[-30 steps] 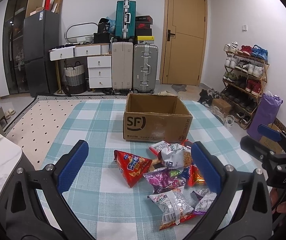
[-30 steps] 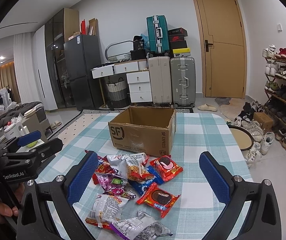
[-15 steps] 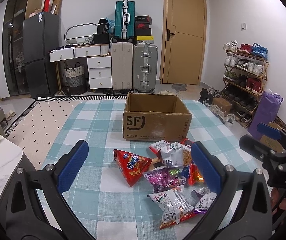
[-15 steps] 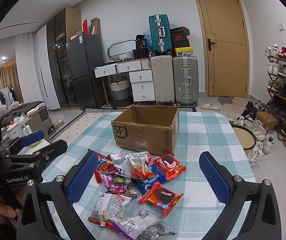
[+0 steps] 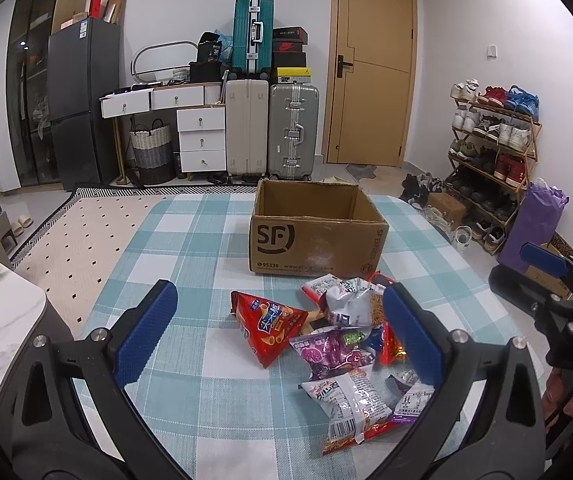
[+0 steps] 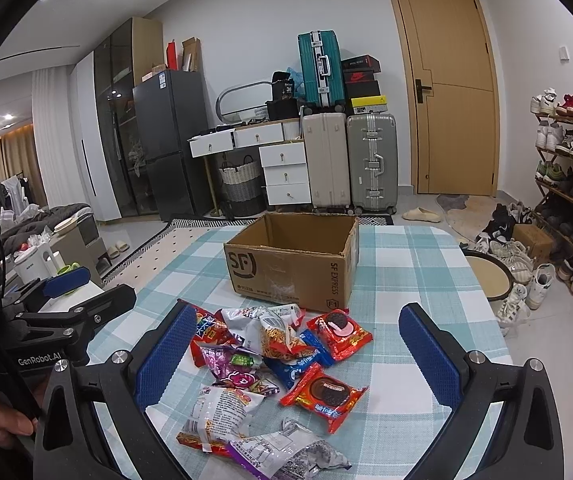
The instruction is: Organize snacks
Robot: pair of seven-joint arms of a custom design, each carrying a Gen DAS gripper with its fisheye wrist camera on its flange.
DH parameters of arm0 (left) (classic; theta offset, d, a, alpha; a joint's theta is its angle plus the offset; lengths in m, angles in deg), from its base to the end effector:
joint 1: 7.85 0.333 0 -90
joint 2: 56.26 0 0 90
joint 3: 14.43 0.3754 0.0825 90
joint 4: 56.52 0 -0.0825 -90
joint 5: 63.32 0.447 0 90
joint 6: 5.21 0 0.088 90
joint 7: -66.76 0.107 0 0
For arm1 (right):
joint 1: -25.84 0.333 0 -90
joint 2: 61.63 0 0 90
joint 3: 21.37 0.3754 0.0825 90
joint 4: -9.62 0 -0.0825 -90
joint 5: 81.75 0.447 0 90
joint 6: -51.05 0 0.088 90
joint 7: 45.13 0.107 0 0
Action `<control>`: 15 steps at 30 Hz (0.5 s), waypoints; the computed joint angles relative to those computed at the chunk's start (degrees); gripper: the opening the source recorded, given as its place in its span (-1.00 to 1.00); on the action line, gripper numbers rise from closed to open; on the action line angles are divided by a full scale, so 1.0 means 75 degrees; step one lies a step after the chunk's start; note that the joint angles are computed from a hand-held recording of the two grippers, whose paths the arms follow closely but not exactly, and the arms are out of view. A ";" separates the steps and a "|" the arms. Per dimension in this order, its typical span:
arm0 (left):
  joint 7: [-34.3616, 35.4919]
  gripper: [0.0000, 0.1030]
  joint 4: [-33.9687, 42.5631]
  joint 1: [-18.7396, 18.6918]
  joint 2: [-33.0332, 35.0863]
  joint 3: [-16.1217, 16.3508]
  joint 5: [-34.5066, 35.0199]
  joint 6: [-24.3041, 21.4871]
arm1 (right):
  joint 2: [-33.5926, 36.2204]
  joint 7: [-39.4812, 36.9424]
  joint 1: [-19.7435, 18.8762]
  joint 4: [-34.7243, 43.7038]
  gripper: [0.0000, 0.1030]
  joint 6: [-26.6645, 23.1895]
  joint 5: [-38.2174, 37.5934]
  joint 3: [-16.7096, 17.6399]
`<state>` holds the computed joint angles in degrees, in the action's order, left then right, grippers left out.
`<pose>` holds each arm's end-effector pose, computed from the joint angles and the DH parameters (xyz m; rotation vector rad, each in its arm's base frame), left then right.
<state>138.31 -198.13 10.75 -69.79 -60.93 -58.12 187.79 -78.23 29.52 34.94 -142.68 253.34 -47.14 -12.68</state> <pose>0.4655 -0.2814 0.4978 -1.3302 1.9040 -1.1589 0.4589 0.0780 0.4786 -1.4311 1.5865 -0.8547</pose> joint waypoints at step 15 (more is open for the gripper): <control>0.0019 0.99 -0.0082 -0.0228 0.0044 0.0256 0.0024 -0.0022 | -0.0084 0.0303 0.0290 -0.0183 0.99 0.0039 -0.0489 -0.0404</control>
